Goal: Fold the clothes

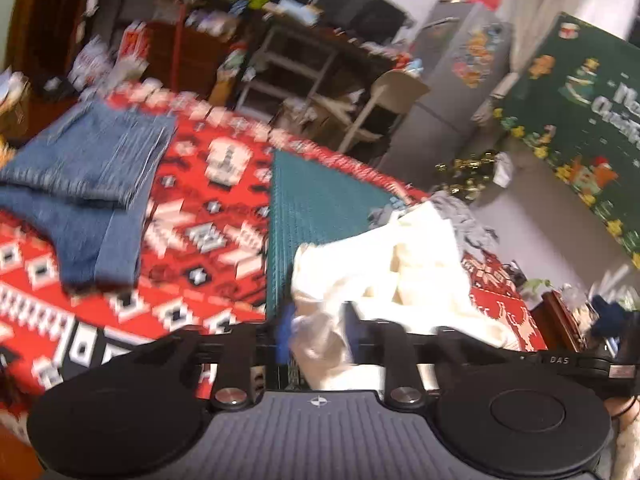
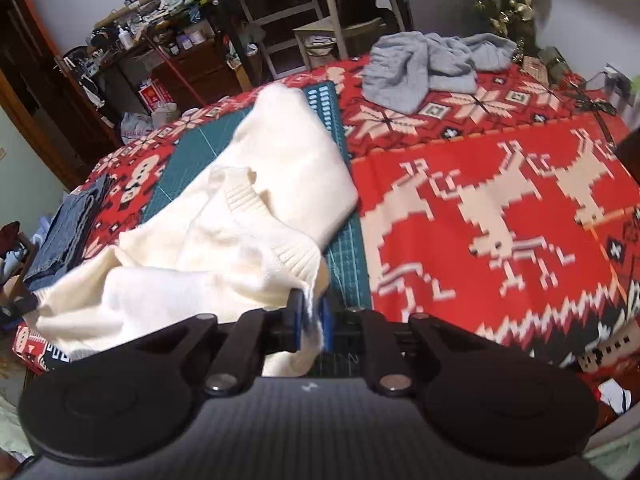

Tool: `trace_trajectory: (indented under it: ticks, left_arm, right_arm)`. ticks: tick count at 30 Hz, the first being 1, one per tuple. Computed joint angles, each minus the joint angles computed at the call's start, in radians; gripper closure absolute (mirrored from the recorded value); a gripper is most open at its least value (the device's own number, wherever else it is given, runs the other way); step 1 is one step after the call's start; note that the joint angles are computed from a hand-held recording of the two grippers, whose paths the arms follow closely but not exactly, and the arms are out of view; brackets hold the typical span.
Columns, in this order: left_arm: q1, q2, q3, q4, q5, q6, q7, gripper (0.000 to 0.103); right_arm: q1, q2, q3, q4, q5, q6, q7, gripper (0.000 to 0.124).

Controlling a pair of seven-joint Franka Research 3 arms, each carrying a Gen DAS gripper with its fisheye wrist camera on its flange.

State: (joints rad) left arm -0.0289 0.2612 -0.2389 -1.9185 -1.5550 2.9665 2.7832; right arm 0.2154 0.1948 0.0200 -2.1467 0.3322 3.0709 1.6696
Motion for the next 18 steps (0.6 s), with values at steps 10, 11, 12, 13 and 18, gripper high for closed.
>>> trace_trajectory:
  ticks: [10, 11, 12, 13, 18]
  left_arm:
    - [0.014, 0.142, 0.011, 0.185, 0.255, -0.112, -0.163, 0.033]
    - [0.008, 0.179, 0.016, 0.224, 0.325, -0.132, -0.210, 0.033]
    - [-0.002, 0.216, 0.023, 0.266, 0.394, -0.148, -0.256, 0.033]
    - [-0.021, 0.254, 0.037, 0.310, 0.469, -0.157, -0.311, 0.033]
    - [-0.102, 0.457, 0.127, 0.573, 0.808, -0.275, -0.531, 0.033]
  right_arm:
    - [-0.020, 0.027, 0.008, 0.088, -0.030, -0.015, -0.022, 0.081]
    - [-0.031, 0.039, 0.024, 0.110, -0.012, -0.025, -0.048, 0.080]
    - [-0.039, 0.057, 0.037, 0.137, 0.001, -0.032, -0.073, 0.080]
    - [-0.045, 0.076, 0.048, 0.165, 0.012, -0.041, -0.098, 0.077]
    - [-0.028, 0.180, 0.042, 0.316, 0.006, -0.091, -0.152, 0.069]
